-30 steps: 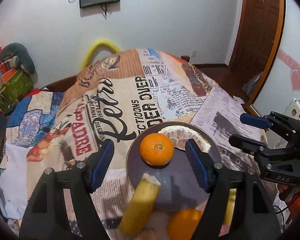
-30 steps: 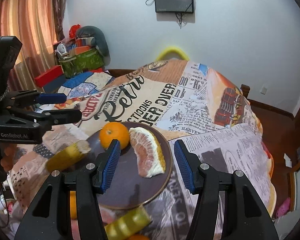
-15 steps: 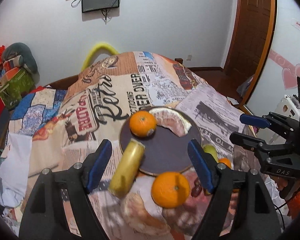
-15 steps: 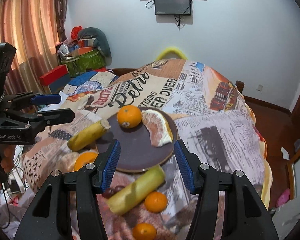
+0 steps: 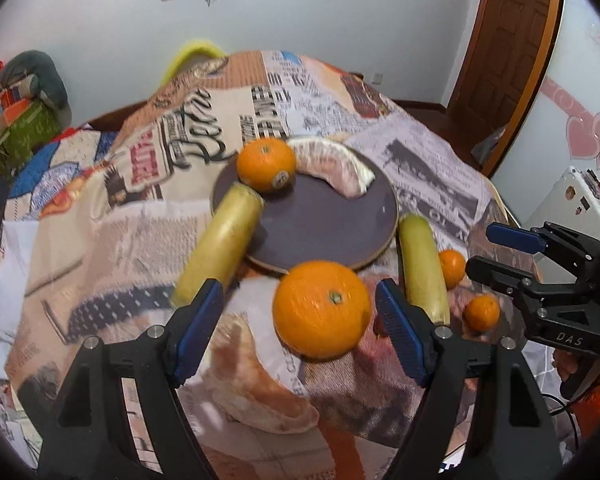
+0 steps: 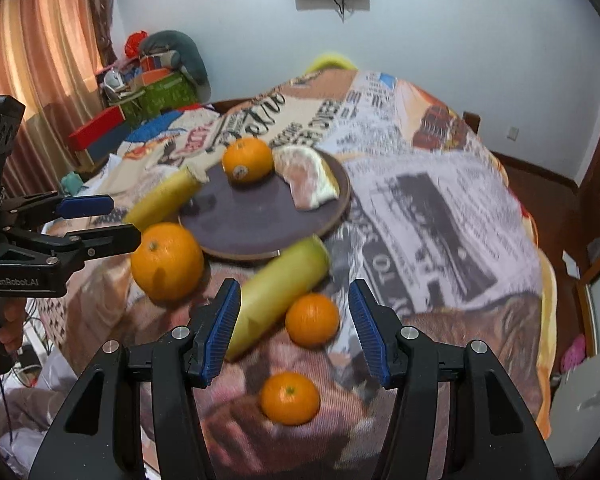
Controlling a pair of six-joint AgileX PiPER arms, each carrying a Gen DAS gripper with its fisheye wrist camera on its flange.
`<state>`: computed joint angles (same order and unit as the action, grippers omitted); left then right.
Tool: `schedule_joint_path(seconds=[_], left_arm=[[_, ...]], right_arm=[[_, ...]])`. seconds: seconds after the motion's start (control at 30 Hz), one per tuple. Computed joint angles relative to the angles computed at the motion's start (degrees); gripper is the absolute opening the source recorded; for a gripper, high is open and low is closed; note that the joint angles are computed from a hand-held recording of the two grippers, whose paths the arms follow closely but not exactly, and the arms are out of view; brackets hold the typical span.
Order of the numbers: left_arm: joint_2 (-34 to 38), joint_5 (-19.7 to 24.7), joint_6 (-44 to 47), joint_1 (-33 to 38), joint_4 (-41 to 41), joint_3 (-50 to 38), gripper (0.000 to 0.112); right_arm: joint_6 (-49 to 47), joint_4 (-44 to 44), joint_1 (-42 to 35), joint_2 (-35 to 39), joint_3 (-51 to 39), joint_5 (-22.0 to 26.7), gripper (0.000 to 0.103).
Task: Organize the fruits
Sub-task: 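Grasp a small mandarin with the right gripper while the left grasps the other large orange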
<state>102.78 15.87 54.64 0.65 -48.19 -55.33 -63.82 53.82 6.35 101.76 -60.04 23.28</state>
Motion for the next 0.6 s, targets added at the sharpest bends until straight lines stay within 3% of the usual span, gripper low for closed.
schedule_joint_path(seconds=[0.17, 0.5, 0.6], left_arm=[[2.88, 1.0, -0.12, -0.5, -1.19, -1.08, 0.078], [8.16, 1.69, -10.04, -2.64, 6.99, -5.19, 0.078], [8.98, 1.64, -10.09, -2.54, 6.7, -5.59, 0.078]], right_arm=[[-0.63, 0.97, -0.78, 1.4, 0.88, 0.31, 0.053], [-0.4, 0.83, -1.79, 4.05, 0.08, 1.04, 0.052], [-0.48, 0.36, -1.67, 4.76, -0.32, 0.93, 0.045]])
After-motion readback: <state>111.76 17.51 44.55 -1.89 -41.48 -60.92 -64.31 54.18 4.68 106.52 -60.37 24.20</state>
